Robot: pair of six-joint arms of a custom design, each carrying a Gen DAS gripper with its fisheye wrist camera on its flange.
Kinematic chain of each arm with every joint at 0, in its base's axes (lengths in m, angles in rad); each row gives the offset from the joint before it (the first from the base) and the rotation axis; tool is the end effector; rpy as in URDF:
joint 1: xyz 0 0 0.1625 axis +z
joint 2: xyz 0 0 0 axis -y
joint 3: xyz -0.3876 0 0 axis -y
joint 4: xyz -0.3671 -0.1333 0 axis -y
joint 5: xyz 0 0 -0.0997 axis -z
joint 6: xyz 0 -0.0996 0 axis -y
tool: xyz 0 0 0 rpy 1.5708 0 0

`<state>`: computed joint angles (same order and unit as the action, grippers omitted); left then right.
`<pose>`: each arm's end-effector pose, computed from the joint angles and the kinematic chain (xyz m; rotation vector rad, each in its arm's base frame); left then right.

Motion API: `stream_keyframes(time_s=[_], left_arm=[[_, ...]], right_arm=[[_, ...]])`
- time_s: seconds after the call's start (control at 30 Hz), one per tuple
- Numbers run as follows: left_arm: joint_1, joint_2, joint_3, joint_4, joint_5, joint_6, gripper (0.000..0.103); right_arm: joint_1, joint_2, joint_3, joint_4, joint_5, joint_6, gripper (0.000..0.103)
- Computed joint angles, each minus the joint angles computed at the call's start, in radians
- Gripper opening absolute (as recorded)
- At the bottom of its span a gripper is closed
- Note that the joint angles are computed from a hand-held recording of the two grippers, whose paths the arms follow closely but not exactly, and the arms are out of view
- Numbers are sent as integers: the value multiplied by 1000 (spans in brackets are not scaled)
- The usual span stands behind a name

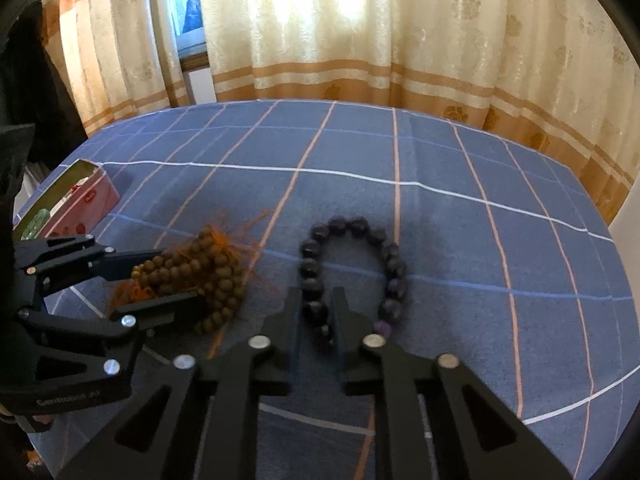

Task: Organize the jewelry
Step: 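Grasp and lift the brown wooden bead mala with the left tool while the right tool holds the bracelet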

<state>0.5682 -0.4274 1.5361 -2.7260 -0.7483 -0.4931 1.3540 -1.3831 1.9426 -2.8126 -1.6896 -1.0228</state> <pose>-0.4108 -0.5070 -0.0685 0.5955 2.3858 -0.7712 0.0061 -0.5371 0.3346 0.9599 -2.3902 0.6553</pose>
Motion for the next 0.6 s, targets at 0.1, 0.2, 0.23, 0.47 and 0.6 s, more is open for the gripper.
stream_keyframes(time_s=[0.1, 0.2, 0.23, 0.47, 0.6], left_arm=[[-10, -5, 23, -54, 31, 9, 37], [-37, -13, 65, -113, 116, 6, 37], [-44, -16, 77, -125, 142, 1, 37], [-74, -72, 168, -185, 245, -39, 37], [-82, -104, 203, -205, 264, -50, 37]], right_arm=[[-2, -8, 13, -20, 12, -10, 15], [-12, -24, 24, -35, 48, -6, 15], [-17, -32, 32, -45, 65, -8, 15], [-23, -60, 67, -75, 124, -20, 15], [-9, -87, 93, -69, 151, -27, 15]])
